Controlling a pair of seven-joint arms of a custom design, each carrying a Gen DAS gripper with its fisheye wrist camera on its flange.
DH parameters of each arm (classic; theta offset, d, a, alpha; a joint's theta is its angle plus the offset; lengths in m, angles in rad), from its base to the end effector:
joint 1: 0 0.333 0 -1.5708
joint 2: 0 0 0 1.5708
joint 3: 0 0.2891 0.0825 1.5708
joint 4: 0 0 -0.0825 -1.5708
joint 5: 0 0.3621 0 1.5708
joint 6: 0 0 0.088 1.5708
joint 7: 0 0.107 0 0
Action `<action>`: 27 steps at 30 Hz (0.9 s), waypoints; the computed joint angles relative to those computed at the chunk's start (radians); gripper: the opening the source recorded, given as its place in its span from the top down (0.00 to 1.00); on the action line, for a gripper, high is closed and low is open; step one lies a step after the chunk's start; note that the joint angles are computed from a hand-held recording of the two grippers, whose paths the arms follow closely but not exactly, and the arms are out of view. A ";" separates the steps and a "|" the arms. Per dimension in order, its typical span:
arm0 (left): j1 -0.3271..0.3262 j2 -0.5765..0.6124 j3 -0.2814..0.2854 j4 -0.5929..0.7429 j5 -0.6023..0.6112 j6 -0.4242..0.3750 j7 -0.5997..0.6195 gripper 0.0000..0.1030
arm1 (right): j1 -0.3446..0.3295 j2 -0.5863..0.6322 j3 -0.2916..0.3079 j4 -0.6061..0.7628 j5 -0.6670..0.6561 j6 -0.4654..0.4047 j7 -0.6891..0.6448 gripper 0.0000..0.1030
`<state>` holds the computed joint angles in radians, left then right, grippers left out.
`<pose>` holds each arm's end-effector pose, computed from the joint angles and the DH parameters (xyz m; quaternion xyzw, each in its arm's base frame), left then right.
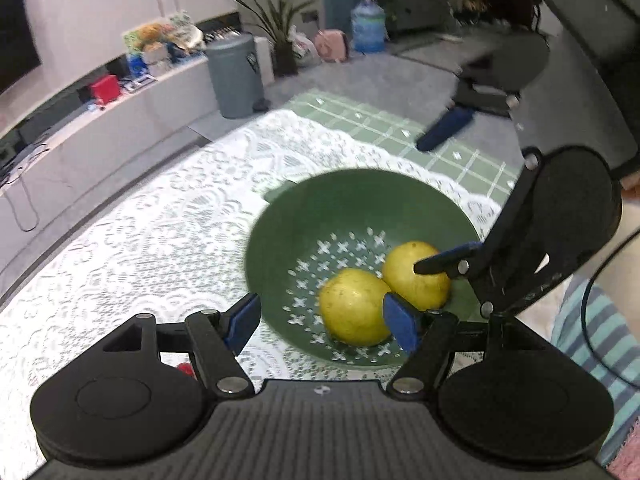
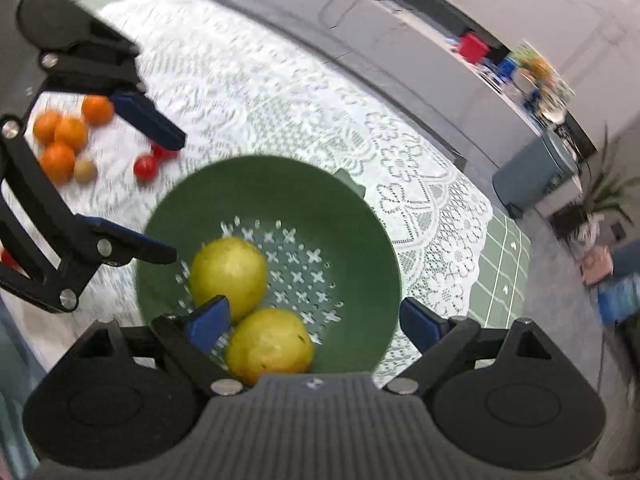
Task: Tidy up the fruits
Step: 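Open both tools to drop the pears into the colander, then withdraw both tools from the colander back toward the fruit pile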
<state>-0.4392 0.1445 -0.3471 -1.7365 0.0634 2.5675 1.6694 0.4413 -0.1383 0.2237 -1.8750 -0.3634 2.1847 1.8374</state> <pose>0.4516 -0.4355 0.5534 -0.3074 0.8885 -0.3069 0.1481 0.4284 0.3281 0.5948 -0.8365 0.4699 -0.2404 0.1475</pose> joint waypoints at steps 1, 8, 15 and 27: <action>0.001 -0.014 0.004 -0.016 0.005 0.015 -0.013 0.20 | 0.000 -0.007 0.002 -0.008 0.006 0.013 0.037 0.14; 0.024 -0.124 0.022 -0.133 -0.023 0.074 -0.049 0.20 | 0.020 -0.010 0.035 -0.041 0.022 0.121 0.264 0.14; 0.034 -0.248 0.060 -0.263 -0.097 0.090 -0.039 0.21 | 0.062 0.028 0.065 -0.051 -0.012 0.197 0.494 0.15; 0.058 -0.479 0.120 -0.500 -0.083 0.073 -0.159 0.21 | 0.177 0.122 0.078 0.029 -0.249 0.137 0.877 0.04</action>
